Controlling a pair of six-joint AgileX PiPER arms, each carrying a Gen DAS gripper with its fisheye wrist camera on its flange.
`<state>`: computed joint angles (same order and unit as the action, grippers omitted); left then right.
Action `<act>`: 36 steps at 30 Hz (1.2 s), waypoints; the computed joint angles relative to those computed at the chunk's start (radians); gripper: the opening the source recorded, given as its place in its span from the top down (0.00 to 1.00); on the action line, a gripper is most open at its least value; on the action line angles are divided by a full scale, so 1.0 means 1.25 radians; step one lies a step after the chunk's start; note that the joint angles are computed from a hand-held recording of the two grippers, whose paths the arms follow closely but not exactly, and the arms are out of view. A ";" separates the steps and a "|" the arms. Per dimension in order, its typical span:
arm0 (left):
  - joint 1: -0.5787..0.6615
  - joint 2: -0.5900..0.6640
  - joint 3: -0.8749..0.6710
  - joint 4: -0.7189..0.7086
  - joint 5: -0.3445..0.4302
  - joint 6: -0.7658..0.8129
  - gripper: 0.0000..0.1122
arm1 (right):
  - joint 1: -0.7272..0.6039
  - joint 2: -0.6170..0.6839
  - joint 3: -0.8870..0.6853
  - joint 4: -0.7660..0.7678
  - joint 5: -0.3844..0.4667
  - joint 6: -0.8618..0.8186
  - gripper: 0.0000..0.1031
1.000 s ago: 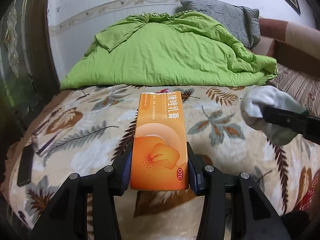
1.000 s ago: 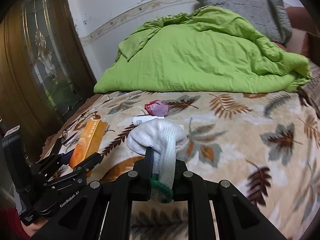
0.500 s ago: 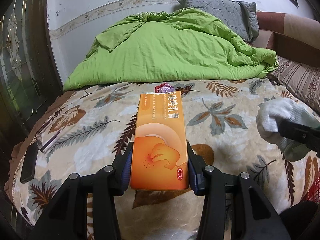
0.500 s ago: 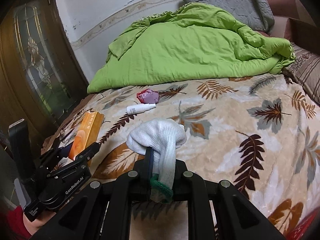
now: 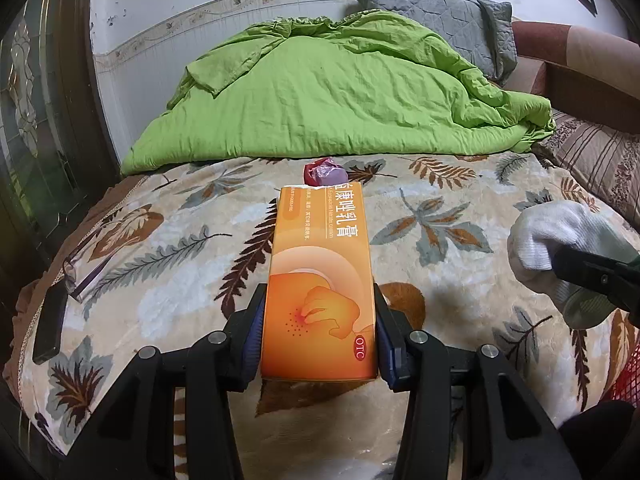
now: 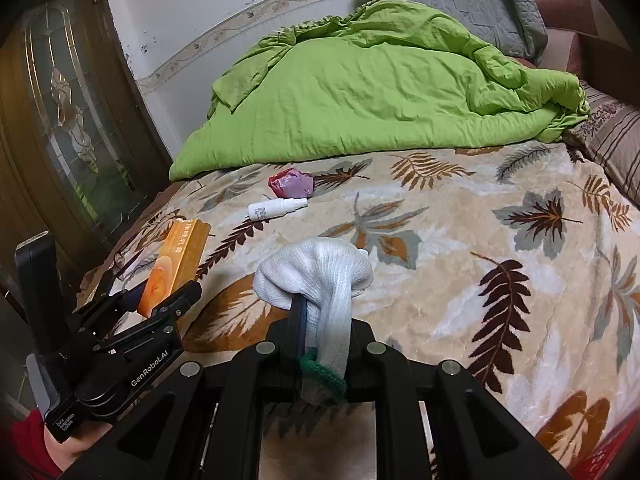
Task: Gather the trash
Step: 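Hold the orange box and white sock above the bed with both grippers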
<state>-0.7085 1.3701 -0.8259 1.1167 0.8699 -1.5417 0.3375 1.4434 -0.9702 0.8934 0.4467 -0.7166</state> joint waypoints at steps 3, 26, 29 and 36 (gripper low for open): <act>0.001 0.000 0.000 0.000 -0.001 0.000 0.59 | -0.001 0.002 -0.002 -0.003 0.001 0.002 0.86; -0.003 0.001 0.000 -0.001 0.001 -0.003 0.59 | -0.002 0.003 -0.001 0.001 -0.001 -0.003 0.86; -0.004 0.001 0.000 -0.001 0.001 -0.004 0.59 | -0.002 0.003 -0.001 0.001 -0.001 -0.003 0.86; -0.005 0.001 0.000 -0.001 0.003 -0.004 0.59 | -0.002 0.003 -0.001 0.003 -0.001 -0.005 0.86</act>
